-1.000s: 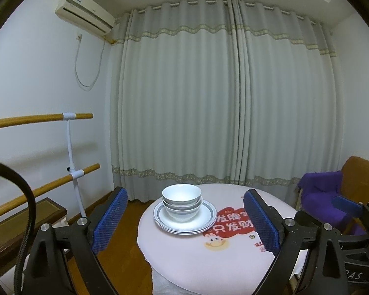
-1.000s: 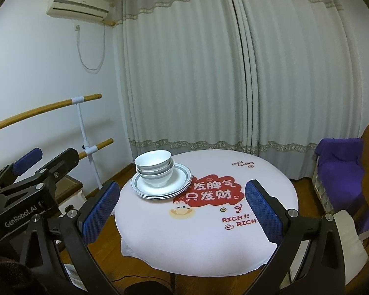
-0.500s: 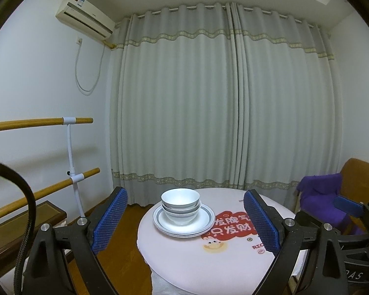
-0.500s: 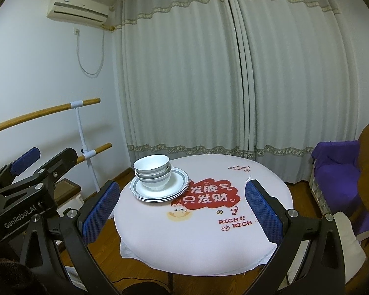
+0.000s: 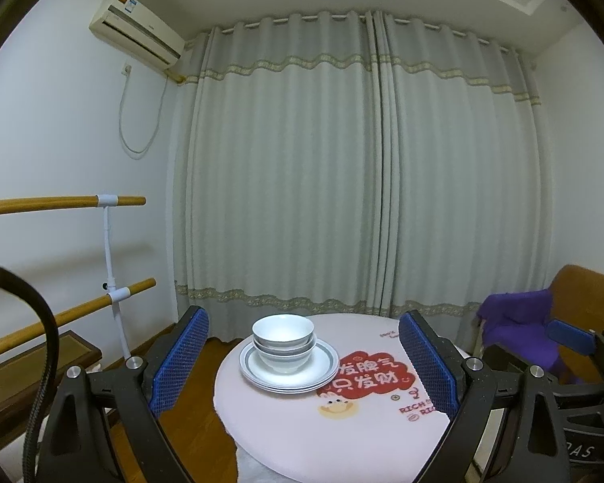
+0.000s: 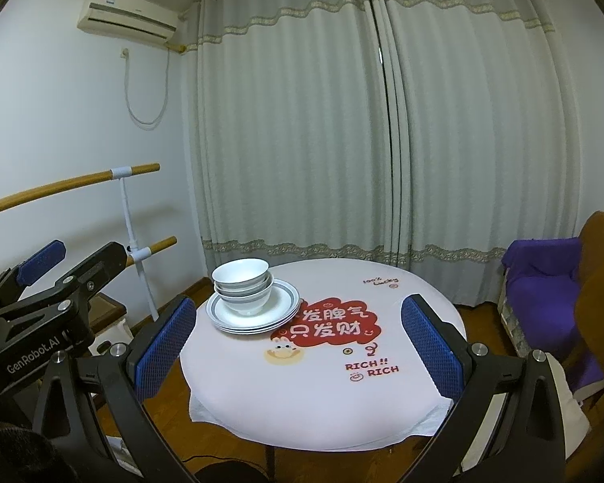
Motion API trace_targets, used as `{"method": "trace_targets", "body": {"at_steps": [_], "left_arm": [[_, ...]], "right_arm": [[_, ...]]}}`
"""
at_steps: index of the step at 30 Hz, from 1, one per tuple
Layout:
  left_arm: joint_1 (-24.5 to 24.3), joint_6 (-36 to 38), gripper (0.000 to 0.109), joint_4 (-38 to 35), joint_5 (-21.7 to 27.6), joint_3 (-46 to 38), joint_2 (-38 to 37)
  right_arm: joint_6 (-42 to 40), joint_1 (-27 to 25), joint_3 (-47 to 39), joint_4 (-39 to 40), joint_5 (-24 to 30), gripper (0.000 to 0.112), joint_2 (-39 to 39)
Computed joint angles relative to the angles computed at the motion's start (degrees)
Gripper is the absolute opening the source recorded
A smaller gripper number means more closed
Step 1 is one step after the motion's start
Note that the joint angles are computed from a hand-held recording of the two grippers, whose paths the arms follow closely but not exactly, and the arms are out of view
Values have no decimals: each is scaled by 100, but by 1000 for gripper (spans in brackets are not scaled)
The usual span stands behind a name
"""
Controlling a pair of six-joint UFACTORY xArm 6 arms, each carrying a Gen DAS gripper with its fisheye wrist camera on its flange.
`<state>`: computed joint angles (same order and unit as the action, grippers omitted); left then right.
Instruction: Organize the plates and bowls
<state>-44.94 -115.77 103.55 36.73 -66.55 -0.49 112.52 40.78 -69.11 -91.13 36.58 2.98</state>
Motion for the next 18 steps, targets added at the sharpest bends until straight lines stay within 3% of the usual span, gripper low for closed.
{"method": "trace_targets", "body": {"at_steps": [18], "left_arm": [[-92,-43,94,118,112,-80,145]], "right_arm": [[110,-32,344,-113,113,103,-344]]}}
